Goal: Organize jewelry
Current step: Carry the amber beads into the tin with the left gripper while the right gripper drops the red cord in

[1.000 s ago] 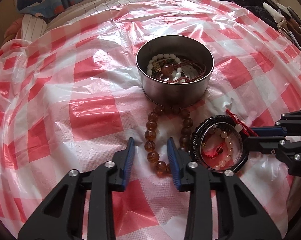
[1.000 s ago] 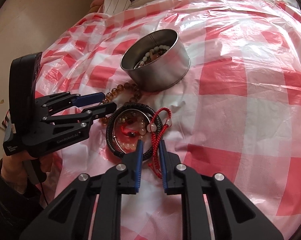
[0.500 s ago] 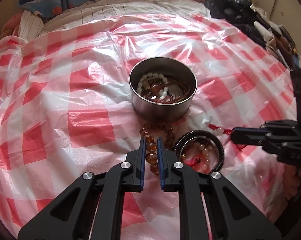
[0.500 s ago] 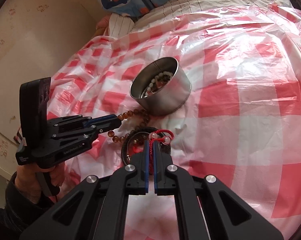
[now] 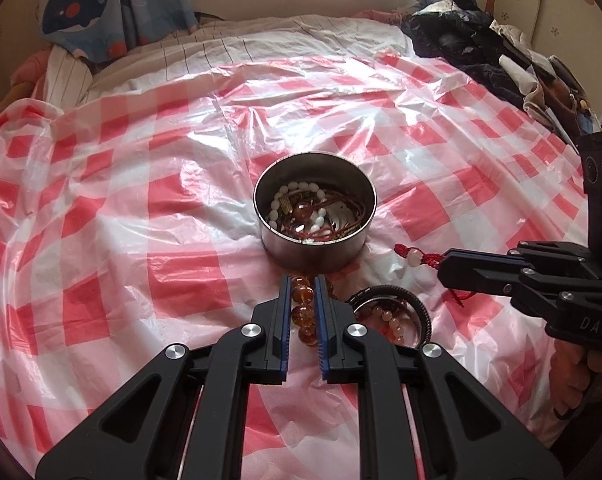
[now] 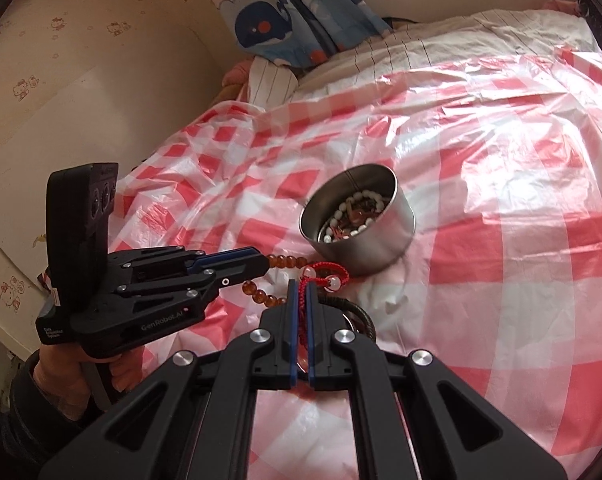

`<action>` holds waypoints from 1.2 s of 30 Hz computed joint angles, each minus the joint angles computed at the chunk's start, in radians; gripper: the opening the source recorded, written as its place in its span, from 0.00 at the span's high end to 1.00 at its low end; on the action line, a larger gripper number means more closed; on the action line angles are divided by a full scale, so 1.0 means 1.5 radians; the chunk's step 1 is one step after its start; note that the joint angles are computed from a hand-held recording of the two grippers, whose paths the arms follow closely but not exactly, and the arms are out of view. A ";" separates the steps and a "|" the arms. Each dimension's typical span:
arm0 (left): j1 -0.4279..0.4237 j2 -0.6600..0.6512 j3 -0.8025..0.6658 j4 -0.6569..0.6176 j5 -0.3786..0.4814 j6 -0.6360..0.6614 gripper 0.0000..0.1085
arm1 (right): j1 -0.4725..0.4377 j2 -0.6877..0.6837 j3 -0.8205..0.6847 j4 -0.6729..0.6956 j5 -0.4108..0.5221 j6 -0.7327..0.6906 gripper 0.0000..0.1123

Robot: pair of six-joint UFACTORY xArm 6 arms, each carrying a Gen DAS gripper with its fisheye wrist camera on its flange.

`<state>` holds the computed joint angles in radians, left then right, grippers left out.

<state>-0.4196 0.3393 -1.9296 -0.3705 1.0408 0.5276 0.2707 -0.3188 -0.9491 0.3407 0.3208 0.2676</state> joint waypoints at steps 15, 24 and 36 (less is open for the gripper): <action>0.036 0.030 -0.110 -0.187 0.013 -0.002 1.00 | 0.003 0.039 -0.033 0.054 -0.122 -0.050 0.96; 0.018 0.063 -0.087 -0.020 0.073 -0.033 0.70 | -0.005 0.018 -0.013 0.049 -0.100 -0.034 0.96; 0.002 0.056 -0.043 0.039 0.037 -0.024 0.91 | 0.000 0.016 -0.009 0.045 -0.087 -0.027 0.96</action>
